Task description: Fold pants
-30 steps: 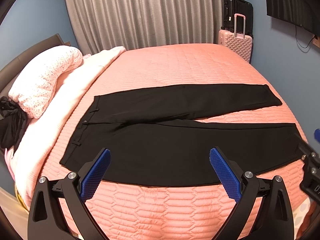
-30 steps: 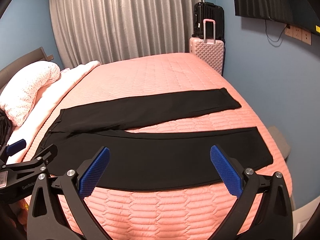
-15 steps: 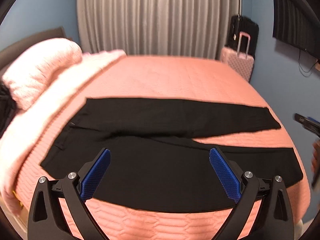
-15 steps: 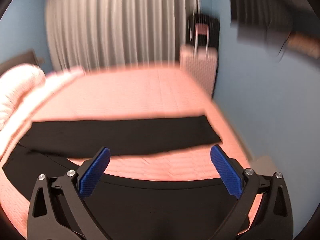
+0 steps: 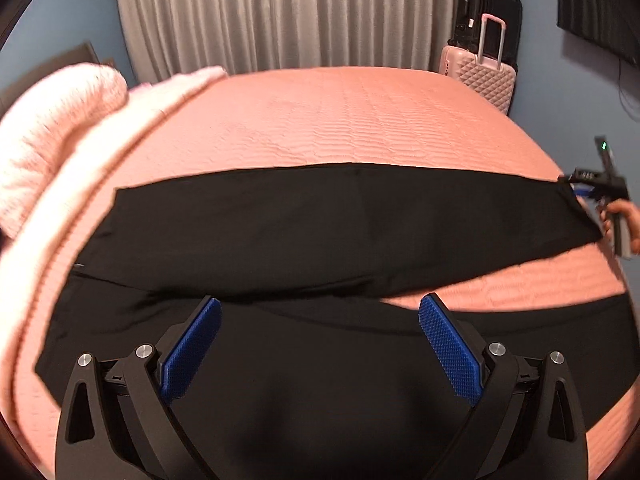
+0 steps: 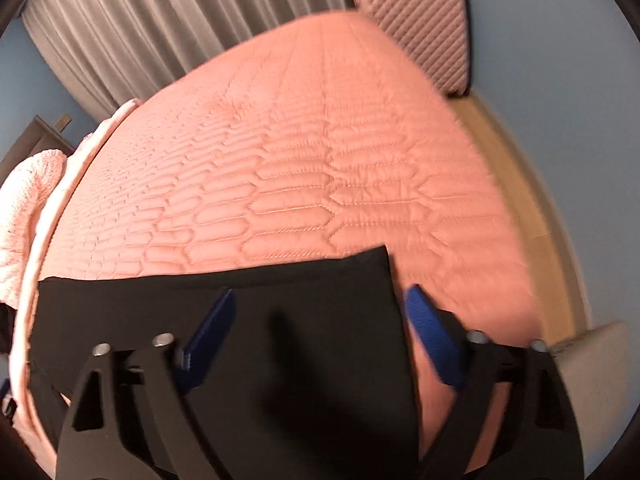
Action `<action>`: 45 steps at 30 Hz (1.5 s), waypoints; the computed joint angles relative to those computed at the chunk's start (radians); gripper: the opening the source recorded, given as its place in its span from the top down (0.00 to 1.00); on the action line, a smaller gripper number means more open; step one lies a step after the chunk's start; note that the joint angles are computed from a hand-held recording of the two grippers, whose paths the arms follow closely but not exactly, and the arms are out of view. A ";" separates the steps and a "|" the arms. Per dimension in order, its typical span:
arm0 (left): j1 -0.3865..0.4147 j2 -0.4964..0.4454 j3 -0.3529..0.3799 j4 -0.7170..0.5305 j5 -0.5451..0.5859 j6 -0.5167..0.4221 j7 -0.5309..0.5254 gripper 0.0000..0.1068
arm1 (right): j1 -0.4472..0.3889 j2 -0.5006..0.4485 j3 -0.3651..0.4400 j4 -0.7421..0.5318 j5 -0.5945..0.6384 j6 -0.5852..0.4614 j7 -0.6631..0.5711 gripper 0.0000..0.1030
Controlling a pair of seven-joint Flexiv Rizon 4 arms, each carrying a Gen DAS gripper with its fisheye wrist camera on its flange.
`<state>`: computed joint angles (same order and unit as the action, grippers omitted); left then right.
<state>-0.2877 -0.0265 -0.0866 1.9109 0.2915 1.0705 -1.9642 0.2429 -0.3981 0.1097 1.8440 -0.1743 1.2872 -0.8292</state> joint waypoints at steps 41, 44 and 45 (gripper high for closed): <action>0.475 -0.299 0.033 -0.361 -0.642 -0.051 0.657 0.79 | 0.094 0.305 -0.032 0.134 -0.644 -0.251 0.513 0.92; 0.477 -0.119 0.045 -0.202 -0.780 -0.030 0.813 0.80 | 0.073 0.460 0.048 0.203 -0.674 -0.259 0.515 0.92; 0.464 -0.067 0.071 -0.162 -0.772 -0.012 0.824 1.00 | 0.067 0.505 0.076 0.224 -0.674 -0.267 0.514 0.92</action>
<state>0.1767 -0.0936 -0.0161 1.7493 -0.4808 1.0582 -1.1405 0.3101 0.1064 0.1858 2.0679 -0.8479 1.0199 -0.3155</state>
